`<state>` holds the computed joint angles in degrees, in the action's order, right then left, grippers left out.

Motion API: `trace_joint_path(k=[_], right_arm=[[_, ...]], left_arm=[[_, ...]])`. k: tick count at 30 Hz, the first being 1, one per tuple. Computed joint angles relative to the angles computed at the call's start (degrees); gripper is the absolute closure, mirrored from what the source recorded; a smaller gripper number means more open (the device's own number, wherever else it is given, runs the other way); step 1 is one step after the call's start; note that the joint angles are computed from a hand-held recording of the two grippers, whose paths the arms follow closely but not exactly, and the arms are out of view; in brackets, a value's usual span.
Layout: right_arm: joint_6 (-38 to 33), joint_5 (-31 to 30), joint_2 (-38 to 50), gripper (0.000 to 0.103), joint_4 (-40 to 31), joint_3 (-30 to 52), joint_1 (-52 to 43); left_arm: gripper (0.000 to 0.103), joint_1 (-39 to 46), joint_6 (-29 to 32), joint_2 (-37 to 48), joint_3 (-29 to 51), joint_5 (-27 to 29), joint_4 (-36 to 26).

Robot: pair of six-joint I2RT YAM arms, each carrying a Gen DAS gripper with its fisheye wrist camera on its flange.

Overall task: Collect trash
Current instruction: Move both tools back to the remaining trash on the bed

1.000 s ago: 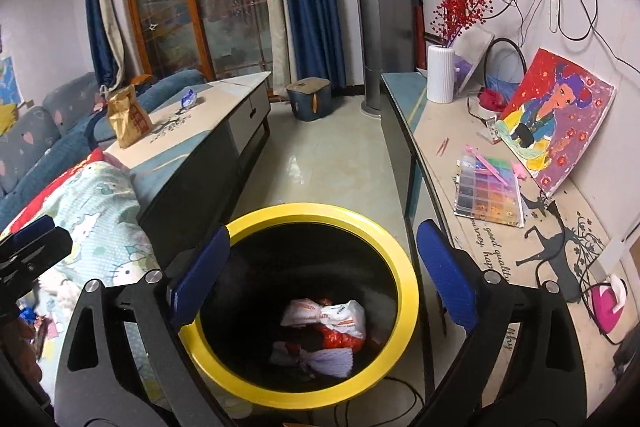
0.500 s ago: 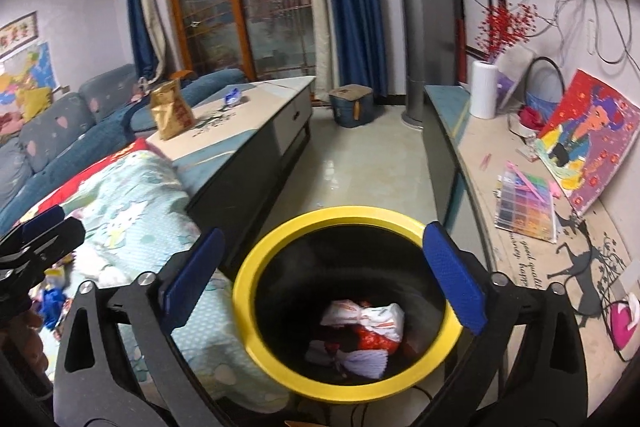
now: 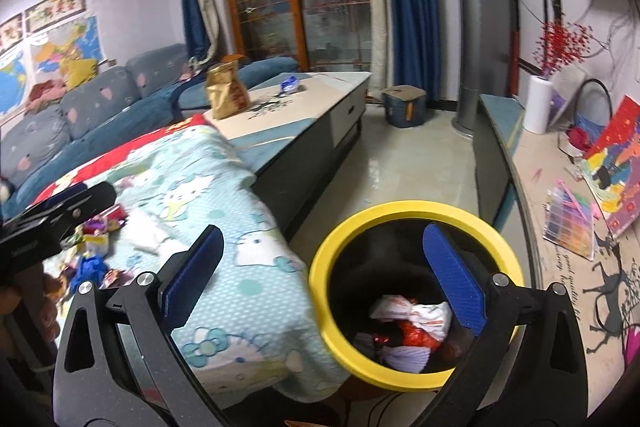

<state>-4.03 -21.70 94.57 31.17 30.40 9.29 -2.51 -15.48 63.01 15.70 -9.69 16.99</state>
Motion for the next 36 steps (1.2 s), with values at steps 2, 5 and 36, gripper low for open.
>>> trace_joint_path(k=[2,5,36], right_arm=[[-0.2,-0.2,-0.6,0.011,-0.1,-0.4,0.7],[-0.5,-0.4,-1.5,0.011,-0.5,-1.0,2.1],[-0.1,3.5,3.0,0.011,-3.4,4.5,21.2]], left_arm=[[0.007,1.4,-0.1,-1.5,-0.7,0.1,-0.7],[0.007,3.8,0.4,-4.2,-1.8,0.8,-2.1],[0.007,37.0,9.6,-26.6,-6.8,18.3,-20.1]])
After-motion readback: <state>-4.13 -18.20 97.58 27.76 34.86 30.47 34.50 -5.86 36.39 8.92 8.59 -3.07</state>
